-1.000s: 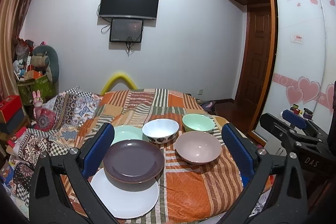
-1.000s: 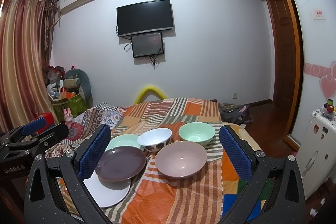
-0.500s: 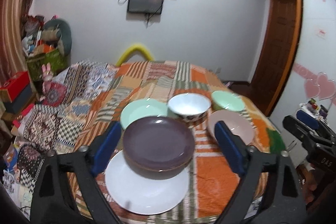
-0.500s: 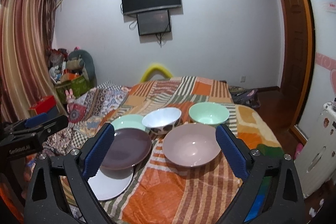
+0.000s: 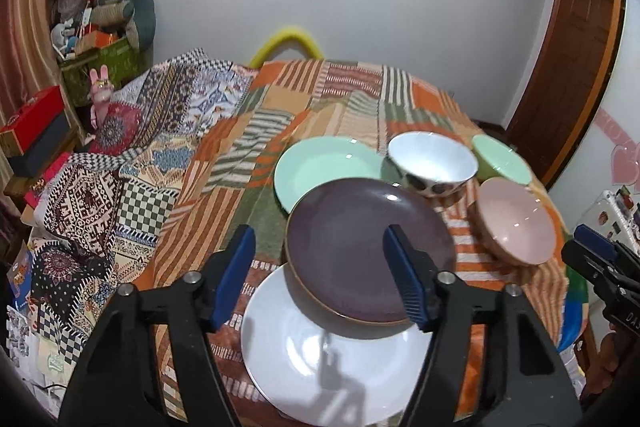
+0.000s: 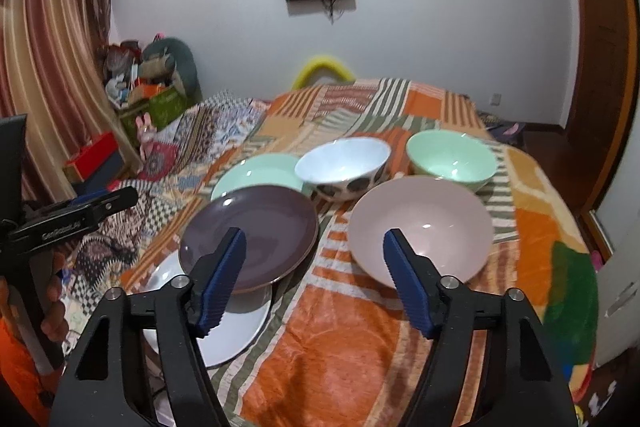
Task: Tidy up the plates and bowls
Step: 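Reach both grippers to the dark purple plate rim and close them, then lift the purple plate off the white plate toward the pink bowl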
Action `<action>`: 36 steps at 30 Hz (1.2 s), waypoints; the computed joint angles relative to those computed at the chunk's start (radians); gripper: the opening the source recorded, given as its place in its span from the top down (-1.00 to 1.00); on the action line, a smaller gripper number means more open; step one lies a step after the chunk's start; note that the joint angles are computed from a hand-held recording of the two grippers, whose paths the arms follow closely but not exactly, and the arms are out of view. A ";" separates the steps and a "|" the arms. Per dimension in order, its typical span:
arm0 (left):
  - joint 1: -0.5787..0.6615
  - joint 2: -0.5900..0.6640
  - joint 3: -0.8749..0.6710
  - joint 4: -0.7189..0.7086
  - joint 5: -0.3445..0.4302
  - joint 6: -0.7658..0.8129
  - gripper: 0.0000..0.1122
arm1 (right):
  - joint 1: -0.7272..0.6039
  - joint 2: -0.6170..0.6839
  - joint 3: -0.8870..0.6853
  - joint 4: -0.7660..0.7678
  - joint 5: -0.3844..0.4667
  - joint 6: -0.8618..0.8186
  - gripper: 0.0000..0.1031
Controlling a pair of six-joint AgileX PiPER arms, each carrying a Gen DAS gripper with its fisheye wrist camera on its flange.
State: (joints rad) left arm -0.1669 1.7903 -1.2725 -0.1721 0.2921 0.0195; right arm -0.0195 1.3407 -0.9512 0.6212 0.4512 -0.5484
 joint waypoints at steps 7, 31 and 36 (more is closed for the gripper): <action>0.056 0.154 -0.132 -0.175 0.084 0.194 0.15 | 0.027 0.153 -0.098 -0.013 0.054 0.022 0.05; 0.127 0.492 -0.516 -0.347 0.306 0.368 0.66 | 0.096 0.443 -0.316 -0.212 0.129 0.271 0.49; 0.129 0.525 -0.562 -0.339 0.330 0.348 0.66 | 0.117 0.444 -0.317 -0.281 0.103 0.314 0.50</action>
State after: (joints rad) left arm -0.0378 2.3154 -1.8342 -0.5111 0.6221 0.3670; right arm 0.0979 1.7850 -1.2681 0.3403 0.5546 -0.2342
